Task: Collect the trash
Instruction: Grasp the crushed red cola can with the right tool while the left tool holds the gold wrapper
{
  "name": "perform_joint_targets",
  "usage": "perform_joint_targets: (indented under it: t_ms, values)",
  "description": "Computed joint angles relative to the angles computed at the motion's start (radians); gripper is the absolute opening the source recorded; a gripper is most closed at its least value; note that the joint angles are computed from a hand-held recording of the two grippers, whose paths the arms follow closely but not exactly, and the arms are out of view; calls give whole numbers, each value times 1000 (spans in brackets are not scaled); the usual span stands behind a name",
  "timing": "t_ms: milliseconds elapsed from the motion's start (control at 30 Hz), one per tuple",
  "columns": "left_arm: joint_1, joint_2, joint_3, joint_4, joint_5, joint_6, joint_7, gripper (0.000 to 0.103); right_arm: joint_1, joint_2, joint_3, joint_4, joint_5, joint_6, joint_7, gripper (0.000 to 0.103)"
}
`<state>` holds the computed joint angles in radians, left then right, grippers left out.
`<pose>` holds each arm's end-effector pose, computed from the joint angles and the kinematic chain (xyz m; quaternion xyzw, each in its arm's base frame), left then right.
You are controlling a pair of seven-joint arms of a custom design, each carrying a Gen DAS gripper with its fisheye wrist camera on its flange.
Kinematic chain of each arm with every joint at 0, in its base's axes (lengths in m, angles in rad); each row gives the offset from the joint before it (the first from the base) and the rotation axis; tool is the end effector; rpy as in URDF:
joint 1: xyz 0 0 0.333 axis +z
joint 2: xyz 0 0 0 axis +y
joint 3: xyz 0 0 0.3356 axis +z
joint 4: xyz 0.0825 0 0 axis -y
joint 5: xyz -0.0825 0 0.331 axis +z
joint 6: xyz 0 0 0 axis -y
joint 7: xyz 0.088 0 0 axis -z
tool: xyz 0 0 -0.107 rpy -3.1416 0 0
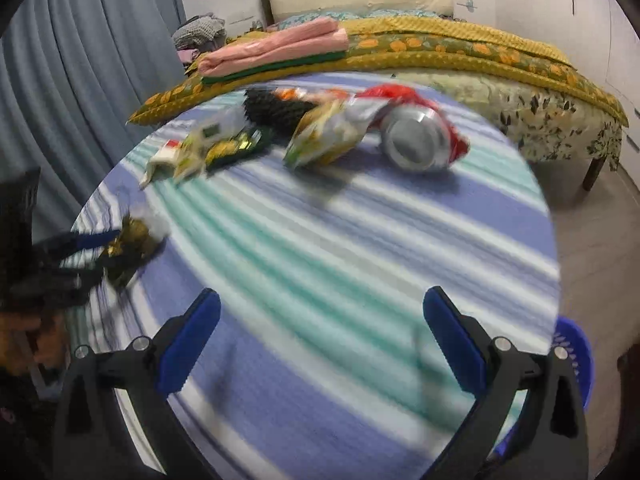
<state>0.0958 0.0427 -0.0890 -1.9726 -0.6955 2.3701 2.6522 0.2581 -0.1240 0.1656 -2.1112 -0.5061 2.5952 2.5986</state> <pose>0.5519 -0.0028 0.5297 -0.4199 0.8477 -0.3102 0.0942 0.4585 0.2220 0.5769 -0.5770 0.7386 -0.2144 0.2749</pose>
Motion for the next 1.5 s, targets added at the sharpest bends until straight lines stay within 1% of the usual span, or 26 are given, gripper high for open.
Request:
perform_joint_targets:
  t_ms: [67, 100, 167, 233, 300, 333, 433, 500, 567, 667, 700, 733, 767, 800, 833, 900, 933, 1033, 1067, 1133, 1200, 1233, 1300, 1333, 1433, 1500]
  values:
    - [-6, 2, -5, -1, 15, 17, -4, 81, -22, 2, -7, 23, -42, -51, 24, 98]
    - [-8, 5, -6, 1, 22, 23, -10, 81, -28, 15, -20, 44, -34, -78, -4, 98]
    - [-11, 6, -9, -1, 31, 33, -19, 81, -37, 44, -47, 75, -19, -82, -73, 98]
    - [-14, 3, -11, -7, 40, 46, -22, 81, -44, 79, -75, 109, 7, -59, -172, 98]
    - [-14, 5, -11, -5, 38, 42, -22, 81, -54, 119, -109, 137, 113, 5, -343, 98]
    - [-12, 7, -10, -2, 35, 37, -21, 81, -57, 152, -120, 174, 203, 2, -480, 98]
    - [-12, 7, -11, -3, 39, 38, -19, 83, -59, 213, -136, 254, 271, -30, -686, 98]
    - [-16, 4, -13, -10, 51, 52, -22, 83, -60, 243, -141, 299, 331, -57, -804, 98]
    - [-22, 0, -16, -21, 70, 72, -27, 84, -61, 271, -145, 335, 385, -82, -895, 98]
    - [-32, -6, -19, -36, 97, 101, -33, 85, -70, 302, -141, 372, 503, -115, -1022, 97]
    - [-33, -7, -18, -37, 97, 101, -33, 85, -68, 306, -143, 376, 526, -128, -1040, 93]
    - [-33, -6, -17, -36, 94, 98, -33, 86, -70, 298, -141, 364, 563, -127, -1065, 85]
    - [-34, -6, -17, -34, 93, 95, -34, 86, -64, 294, -147, 358, 566, -123, -1060, 61]
    - [-35, -7, -17, -37, 94, 97, -34, 86, -60, 276, -151, 335, 575, -114, -1049, 48]
    - [-36, -8, -17, -38, 95, 100, -35, 86, -57, 262, -154, 318, 580, -107, -1034, 46]
    - [-36, -7, -15, -37, 94, 98, -34, 86, -48, 207, -152, 249, 589, -71, -1003, 46]
    - [-36, -7, -15, -37, 93, 99, -34, 86, -43, 185, -149, 225, 584, -68, -983, 46]
    - [-40, -13, -16, -48, 101, 117, -52, 86, -18, 93, -120, 138, 541, -80, -864, 46]
    - [-39, -15, -15, -50, 98, 116, -56, 86, -13, 79, -110, 126, 537, -86, -845, 46]
    - [-39, -23, -12, -54, 79, 98, -41, 86, 0, 45, -85, 95, 523, -102, -797, 46]
    - [-39, -31, -8, -59, 65, 82, -21, 86, 11, 28, -62, 69, 501, -90, -745, 47]
    - [-40, -35, -6, -61, 61, 76, -14, 86, 13, 22, -57, 57, 493, -79, -723, 49]
    - [-40, -35, -1, -59, 57, 66, -6, 86, 16, 28, -51, 46, 482, -54, -696, 66]
    - [-39, -34, 1, -55, 61, 56, -3, 86, 16, 33, -50, 45, 476, -43, -681, 67]
    - [-36, -33, 6, -46, 80, 33, 7, 86, 20, 44, -61, 44, 508, -18, -700, 67]
    - [-34, -32, 7, -42, 82, 23, 11, 86, 20, 55, -61, 56, 495, -36, -701, 68]
